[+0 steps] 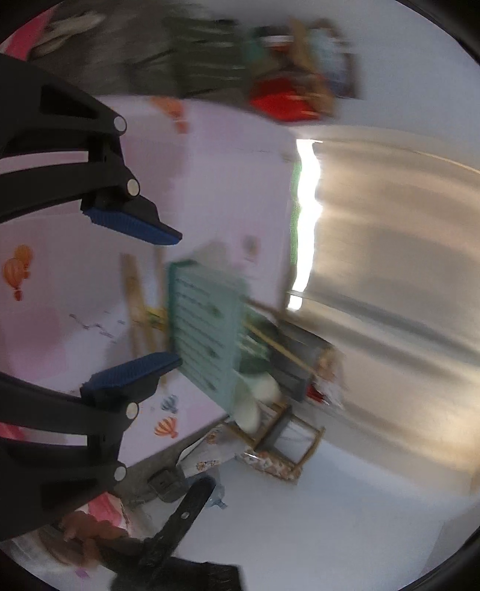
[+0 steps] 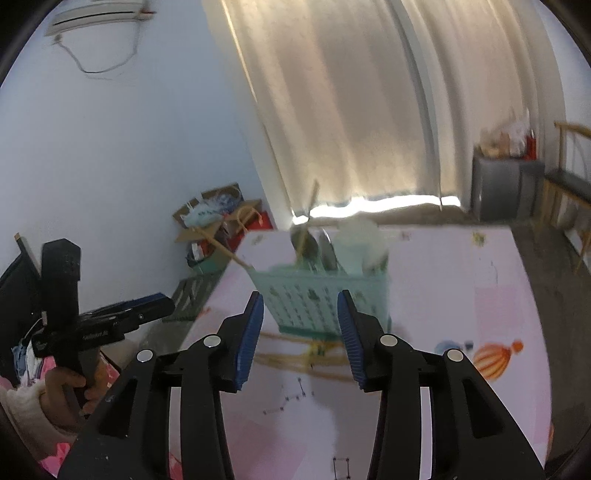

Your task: Organize utensils

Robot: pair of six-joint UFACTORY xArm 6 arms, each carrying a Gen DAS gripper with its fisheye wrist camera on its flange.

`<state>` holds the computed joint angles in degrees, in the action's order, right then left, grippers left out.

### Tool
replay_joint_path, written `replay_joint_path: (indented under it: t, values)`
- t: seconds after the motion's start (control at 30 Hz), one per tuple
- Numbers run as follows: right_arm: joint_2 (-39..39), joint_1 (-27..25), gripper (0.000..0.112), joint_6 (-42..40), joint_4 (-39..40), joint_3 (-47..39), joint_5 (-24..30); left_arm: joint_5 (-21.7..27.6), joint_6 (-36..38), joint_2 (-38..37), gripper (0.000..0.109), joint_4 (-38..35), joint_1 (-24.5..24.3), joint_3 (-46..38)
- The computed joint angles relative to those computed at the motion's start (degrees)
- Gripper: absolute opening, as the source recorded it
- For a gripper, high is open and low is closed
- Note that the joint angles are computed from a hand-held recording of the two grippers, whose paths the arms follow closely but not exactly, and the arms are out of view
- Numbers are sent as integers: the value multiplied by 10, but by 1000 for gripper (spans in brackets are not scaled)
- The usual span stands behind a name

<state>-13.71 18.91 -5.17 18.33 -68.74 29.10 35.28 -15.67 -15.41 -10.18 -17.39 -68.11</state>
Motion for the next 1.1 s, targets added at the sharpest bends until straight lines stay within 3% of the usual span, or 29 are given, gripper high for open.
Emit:
replay_joint_path:
  t: [0.2, 0.37, 0.63, 0.9, 1.1]
  values:
    - [16, -6, 40, 12, 9, 6, 14, 78, 48, 59, 57, -187, 49, -12]
    - [31, -5, 40, 21, 12, 9, 20, 120, 68, 114, 54, -278, 58, -24]
    - [26, -18, 40, 20, 31, 26, 34, 108, 72, 166, 48, -286, 37, -41]
    - [23, -31, 40, 15, 53, 32, 42, 73, 0, 176, 48, -141, 39, -57]
    - [27, -33, 40, 12, 65, 31, 45, 59, 9, 203, 48, -200, 61, -78]
